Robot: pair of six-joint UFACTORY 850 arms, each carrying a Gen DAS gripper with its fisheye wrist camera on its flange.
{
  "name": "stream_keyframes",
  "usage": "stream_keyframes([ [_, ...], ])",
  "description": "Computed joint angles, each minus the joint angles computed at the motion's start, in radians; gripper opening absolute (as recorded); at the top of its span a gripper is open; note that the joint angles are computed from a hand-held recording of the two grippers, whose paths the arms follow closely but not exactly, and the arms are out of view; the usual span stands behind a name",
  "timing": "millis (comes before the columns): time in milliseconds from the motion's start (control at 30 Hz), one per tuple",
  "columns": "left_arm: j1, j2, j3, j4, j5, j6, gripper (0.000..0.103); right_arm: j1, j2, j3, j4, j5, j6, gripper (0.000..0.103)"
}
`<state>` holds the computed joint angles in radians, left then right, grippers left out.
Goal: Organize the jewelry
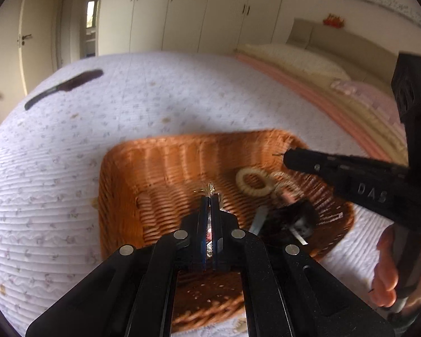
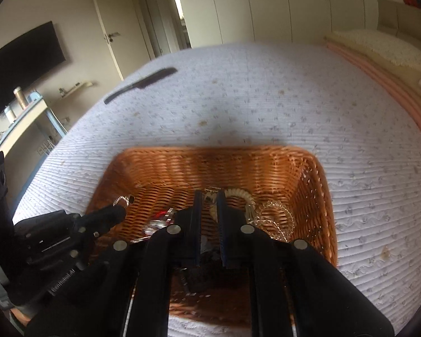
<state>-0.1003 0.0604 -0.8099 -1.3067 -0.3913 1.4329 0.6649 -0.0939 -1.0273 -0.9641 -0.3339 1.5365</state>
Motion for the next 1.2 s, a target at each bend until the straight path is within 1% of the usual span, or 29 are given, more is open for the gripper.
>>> stream_keyframes([
  [67, -0.003, -0.029, -0.006, 0.008, 0.002, -0.016, 0.0, -0.031, -0.021, -0.002, 0.146, 0.048, -0.13, 0.009],
  [200, 0.001, -0.044, -0.004, 0.015, 0.008, -0.015, 0.0, -0.062, -0.061, -0.019, 0.367, 0.074, -0.318, 0.009],
  [233, 0.0, -0.045, -0.006, 0.02, 0.009, -0.019, 0.0, -0.071, -0.067, -0.021, 0.448, 0.087, -0.394, 0.009],
  [300, 0.003, -0.042, -0.002, 0.0, 0.005, 0.003, 0.001, -0.081, -0.064, -0.013, 0.536, 0.105, -0.457, 0.009],
  [333, 0.007, -0.034, 0.005, -0.028, -0.001, 0.032, 0.003, -0.084, -0.064, -0.011, 0.541, 0.109, -0.451, 0.01],
  [400, 0.018, -0.024, 0.013, -0.069, -0.016, 0.073, 0.022, -0.083, -0.056, -0.007, 0.507, 0.104, -0.415, 0.011],
  [433, 0.022, -0.015, 0.02, -0.097, -0.019, 0.101, 0.026, -0.08, -0.051, -0.006, 0.493, 0.095, -0.403, 0.018],
  [467, 0.03, 0.0, 0.028, -0.116, -0.033, 0.121, 0.032, -0.075, -0.041, -0.002, 0.473, 0.091, -0.387, 0.023],
  [500, 0.039, 0.014, 0.035, -0.121, -0.049, 0.125, 0.038, -0.074, -0.032, 0.001, 0.454, 0.091, -0.372, 0.035],
  [533, 0.052, 0.036, 0.047, -0.135, -0.071, 0.134, 0.041, -0.067, -0.018, 0.01, 0.395, 0.09, -0.317, 0.039],
  [567, 0.06, 0.056, 0.059, -0.155, -0.08, 0.148, 0.043, -0.053, 0.006, 0.023, 0.302, 0.085, -0.228, 0.039],
  [633, 0.076, 0.106, 0.088, -0.187, -0.097, 0.183, 0.045, -0.032, 0.045, 0.043, 0.192, 0.068, -0.121, 0.039],
  [667, 0.082, 0.132, 0.101, -0.196, -0.1, 0.192, 0.049, -0.015, 0.072, 0.059, 0.122, 0.057, -0.049, 0.039],
  [700, 0.093, 0.173, 0.124, -0.207, -0.103, 0.202, 0.053, -0.004, 0.091, 0.071, 0.079, 0.049, -0.006, 0.039],
  [767, 0.11, 0.247, 0.163, -0.219, -0.113, 0.219, 0.056, 0.032, 0.139, 0.098, -0.03, 0.018, 0.103, 0.042],
  [800, 0.114, 0.271, 0.175, -0.225, -0.116, 0.225, 0.06, 0.069, 0.178, 0.123, -0.117, -0.023, 0.192, 0.049],
  [833, 0.127, 0.318, 0.199, -0.233, -0.122, 0.227, 0.062, 0.095, 0.204, 0.143, -0.183, -0.053, 0.262, 0.053],
  [867, 0.136, 0.348, 0.213, -0.241, -0.124, 0.229, 0.064, 0.129, 0.238, 0.169, -0.269, -0.088, 0.351, 0.054],
  [900, 0.152, 0.4, 0.239, -0.245, -0.136, 0.229, 0.065, 0.157, 0.263, 0.189, -0.326, -0.116, 0.413, 0.054],
  [933, 0.163, 0.43, 0.254, -0.245, -0.147, 0.226, 0.065, 0.186, 0.282, 0.206, -0.374, -0.149, 0.467, 0.054],
  [967, 0.179, 0.467, 0.271, -0.242, -0.157, 0.22, 0.068, 0.216, 0.303, 0.223, -0.417, -0.183, 0.515, 0.054],
  [1000, 0.188, 0.515, 0.295, -0.238, -0.155, 0.212, 0.07, 0.255, 0.322, 0.241, -0.452, -0.23, 0.556, 0.054],
  [1067, 0.195, 0.588, 0.332, -0.247, -0.141, 0.217, 0.071, 0.332, 0.348, 0.267, -0.488, -0.332, 0.614, 0.054],
  [1133, 0.212, 0.669, 0.372, -0.244, -0.141, 0.206, 0.074, 0.388, 0.367, 0.29, -0.516, -0.405, 0.664, 0.054],
  [1167, 0.22, 0.704, 0.389, -0.242, -0.142, 0.201, 0.078, 0.415, 0.375, 0.301, -0.527, -0.438, 0.686, 0.054],
  [1200, 0.225, 0.73, 0.404, -0.244, -0.14, 0.204, 0.081, 0.45, 0.381, 0.316, -0.544, -0.49, 0.719, 0.054],
])
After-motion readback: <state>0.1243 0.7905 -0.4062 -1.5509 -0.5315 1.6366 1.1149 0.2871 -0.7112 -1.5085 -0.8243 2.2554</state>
